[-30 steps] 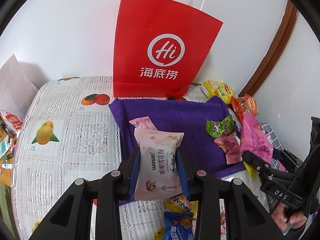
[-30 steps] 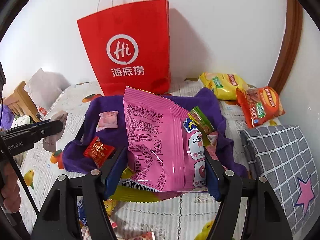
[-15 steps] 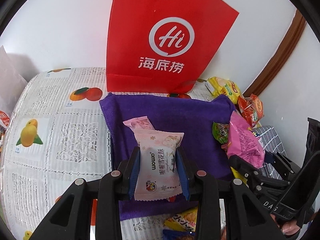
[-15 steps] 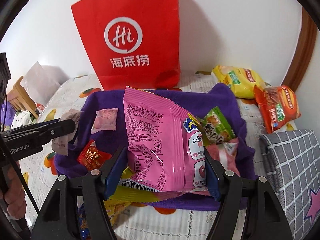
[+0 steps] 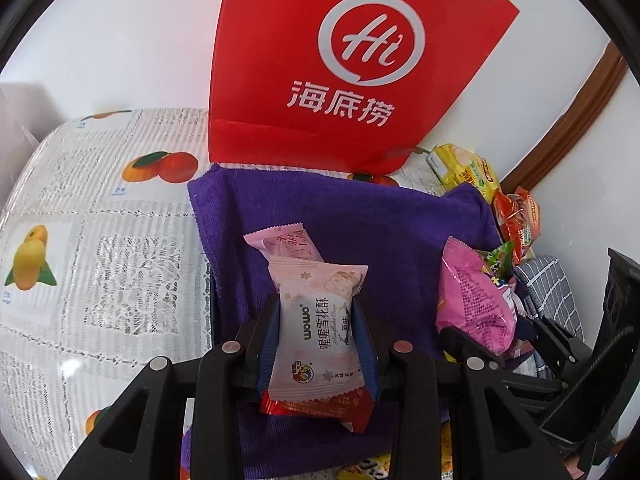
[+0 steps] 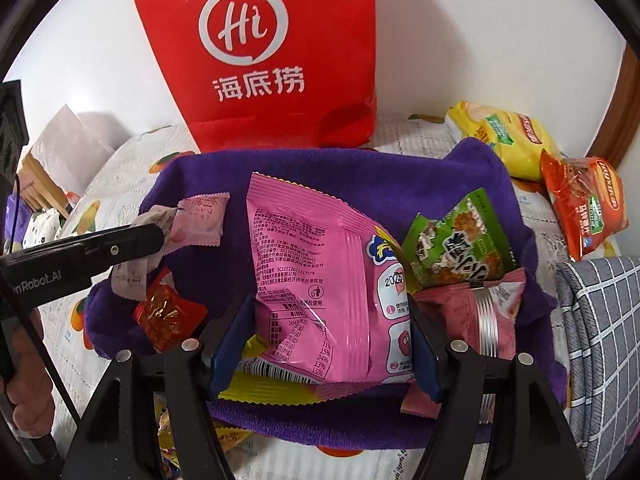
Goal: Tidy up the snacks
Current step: 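Carry the wafer packet and pink bag onto the purple towel and open both tools, then move the right tool to the pile and grasp the long pink candy stick packet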
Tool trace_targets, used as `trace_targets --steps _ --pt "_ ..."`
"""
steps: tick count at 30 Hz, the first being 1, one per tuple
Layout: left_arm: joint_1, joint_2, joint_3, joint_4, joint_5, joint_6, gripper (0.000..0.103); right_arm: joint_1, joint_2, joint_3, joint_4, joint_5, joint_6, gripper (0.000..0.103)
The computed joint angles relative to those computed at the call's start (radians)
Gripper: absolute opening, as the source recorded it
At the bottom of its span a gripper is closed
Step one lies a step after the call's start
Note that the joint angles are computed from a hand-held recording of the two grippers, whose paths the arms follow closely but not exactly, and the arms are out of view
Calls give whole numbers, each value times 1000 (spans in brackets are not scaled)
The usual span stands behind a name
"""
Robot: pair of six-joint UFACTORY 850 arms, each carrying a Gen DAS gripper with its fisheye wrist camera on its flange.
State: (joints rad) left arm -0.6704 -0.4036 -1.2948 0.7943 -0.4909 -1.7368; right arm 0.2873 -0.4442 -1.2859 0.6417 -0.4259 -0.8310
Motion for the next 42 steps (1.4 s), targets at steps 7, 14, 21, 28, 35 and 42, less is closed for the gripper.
trace_targets --steps 7,14,21,28,35,42 --pt "5 -4 -1 -14 8 15 33 13 -4 6 -21 10 0 71" --pt "6 -15 -4 -23 17 27 34 10 -25 -15 -66 -17 53 71" --pt "11 -30 -14 -60 31 67 35 4 -15 -15 -35 -39 18 73" --pt "0 -19 -17 -46 4 40 61 -28 56 29 133 -62 -94 87" --pt "-47 61 32 4 -45 -22 62 -82 217 172 287 -84 -283 87" --pt "-115 138 102 39 -88 -119 62 -149 344 325 336 -133 -429 80"
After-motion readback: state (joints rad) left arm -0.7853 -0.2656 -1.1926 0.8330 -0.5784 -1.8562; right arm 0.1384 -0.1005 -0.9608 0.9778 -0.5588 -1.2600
